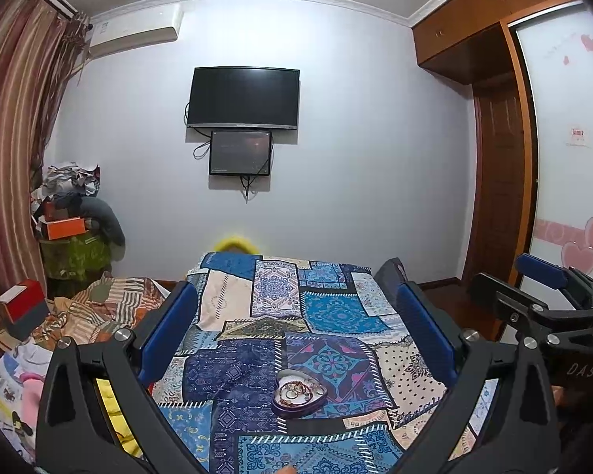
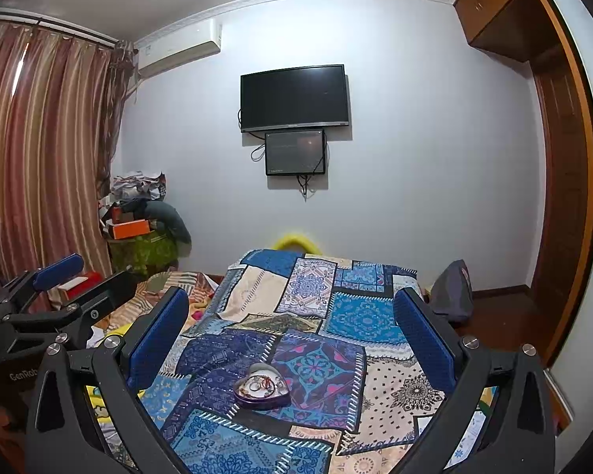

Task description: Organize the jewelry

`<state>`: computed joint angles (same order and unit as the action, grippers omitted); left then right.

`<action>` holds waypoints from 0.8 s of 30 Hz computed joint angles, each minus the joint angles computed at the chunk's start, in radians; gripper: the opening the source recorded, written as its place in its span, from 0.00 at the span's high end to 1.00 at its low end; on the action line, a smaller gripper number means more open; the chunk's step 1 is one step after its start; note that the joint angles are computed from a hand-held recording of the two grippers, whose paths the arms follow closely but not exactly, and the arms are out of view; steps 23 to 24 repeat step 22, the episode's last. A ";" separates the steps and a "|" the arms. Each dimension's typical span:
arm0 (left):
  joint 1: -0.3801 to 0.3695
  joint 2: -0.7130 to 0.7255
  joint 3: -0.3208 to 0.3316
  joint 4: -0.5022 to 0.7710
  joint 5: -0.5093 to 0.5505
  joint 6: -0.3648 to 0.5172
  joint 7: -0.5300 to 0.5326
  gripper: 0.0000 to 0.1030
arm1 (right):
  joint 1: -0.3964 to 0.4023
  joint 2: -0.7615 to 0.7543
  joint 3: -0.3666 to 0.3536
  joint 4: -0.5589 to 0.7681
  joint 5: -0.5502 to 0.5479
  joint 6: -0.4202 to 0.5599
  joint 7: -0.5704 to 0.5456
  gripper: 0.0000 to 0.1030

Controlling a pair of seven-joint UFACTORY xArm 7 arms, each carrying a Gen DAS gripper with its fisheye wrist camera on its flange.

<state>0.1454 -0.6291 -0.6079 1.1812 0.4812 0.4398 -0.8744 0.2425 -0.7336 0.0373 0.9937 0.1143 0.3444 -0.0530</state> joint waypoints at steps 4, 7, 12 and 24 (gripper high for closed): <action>-0.002 0.005 0.002 0.001 -0.001 0.003 -0.003 0.02 | 0.000 0.000 0.000 0.001 0.000 0.000 0.001 0.00; -0.003 0.009 0.003 0.005 0.000 0.006 -0.006 0.02 | 0.000 0.000 -0.001 0.002 0.000 0.001 0.002 0.00; -0.006 0.011 0.006 0.003 0.003 0.005 -0.013 0.02 | -0.004 0.005 0.000 0.008 -0.001 0.005 0.006 0.00; -0.017 0.013 0.018 -0.007 0.005 0.010 -0.013 0.02 | -0.012 0.010 0.003 0.011 -0.004 0.011 0.017 0.00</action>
